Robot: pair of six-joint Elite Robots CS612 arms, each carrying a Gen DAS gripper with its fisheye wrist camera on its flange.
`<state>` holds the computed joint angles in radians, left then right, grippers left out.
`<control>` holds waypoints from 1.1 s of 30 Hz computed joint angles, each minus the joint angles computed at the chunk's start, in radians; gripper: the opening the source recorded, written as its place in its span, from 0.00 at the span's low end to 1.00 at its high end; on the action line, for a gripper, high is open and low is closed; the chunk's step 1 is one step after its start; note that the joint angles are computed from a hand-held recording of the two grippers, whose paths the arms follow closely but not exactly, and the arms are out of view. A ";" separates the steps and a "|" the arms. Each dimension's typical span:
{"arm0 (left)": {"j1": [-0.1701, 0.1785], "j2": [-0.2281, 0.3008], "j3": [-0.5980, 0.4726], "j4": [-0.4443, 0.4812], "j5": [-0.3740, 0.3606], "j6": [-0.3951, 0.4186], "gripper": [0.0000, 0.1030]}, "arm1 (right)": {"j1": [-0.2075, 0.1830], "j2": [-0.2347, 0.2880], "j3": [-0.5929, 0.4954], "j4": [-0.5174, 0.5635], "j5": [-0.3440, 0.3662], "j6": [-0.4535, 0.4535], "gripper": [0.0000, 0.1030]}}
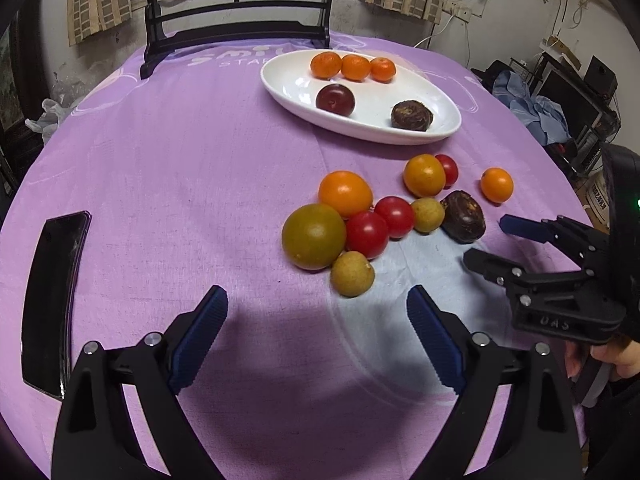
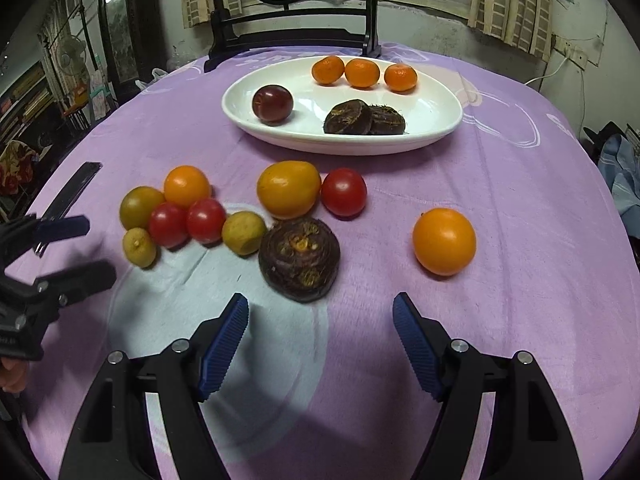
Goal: Organize fruits
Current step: 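Move the right tool toward the remaining dark brown fruit, then grasp the dark brown fruit with the right tool while the left tool grasps a small olive-green fruit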
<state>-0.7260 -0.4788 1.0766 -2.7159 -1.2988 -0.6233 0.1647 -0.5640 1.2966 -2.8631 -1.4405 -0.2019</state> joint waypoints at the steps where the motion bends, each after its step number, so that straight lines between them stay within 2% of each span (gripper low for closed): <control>1: 0.001 0.001 0.000 0.001 -0.004 -0.003 0.86 | 0.001 0.003 -0.007 0.004 -0.001 0.003 0.74; 7: 0.003 0.006 -0.007 0.014 -0.022 -0.003 0.86 | 0.009 0.030 -0.055 0.018 -0.014 -0.004 0.72; 8: 0.003 0.007 -0.010 0.020 -0.023 -0.003 0.86 | 0.011 0.034 -0.059 0.009 -0.021 -0.006 0.67; 9: 0.002 0.009 -0.013 0.024 -0.021 -0.003 0.86 | 0.011 0.037 -0.061 -0.003 -0.022 -0.011 0.58; 10: 0.002 0.010 -0.015 0.029 -0.021 -0.004 0.86 | 0.011 0.038 -0.059 -0.016 -0.018 -0.012 0.43; 17: 0.004 0.023 -0.054 0.106 -0.045 -0.034 0.86 | -0.009 0.013 -0.015 -0.053 0.035 0.029 0.43; 23: 0.001 0.038 -0.090 0.154 -0.017 -0.071 0.86 | -0.024 -0.002 0.021 -0.082 0.074 0.044 0.43; 29: -0.006 0.059 -0.151 0.251 0.046 -0.058 0.58 | -0.030 -0.008 0.037 -0.104 0.091 0.046 0.43; 31: -0.006 0.067 -0.172 0.258 0.029 -0.034 0.40 | -0.029 -0.007 0.038 -0.114 0.080 0.044 0.43; 32: -0.007 0.072 -0.186 0.277 0.037 -0.033 0.36 | -0.030 -0.006 0.038 -0.114 0.082 0.043 0.43; 33: -0.007 0.074 -0.191 0.279 0.031 -0.030 0.25 | -0.030 -0.006 0.038 -0.113 0.086 0.044 0.43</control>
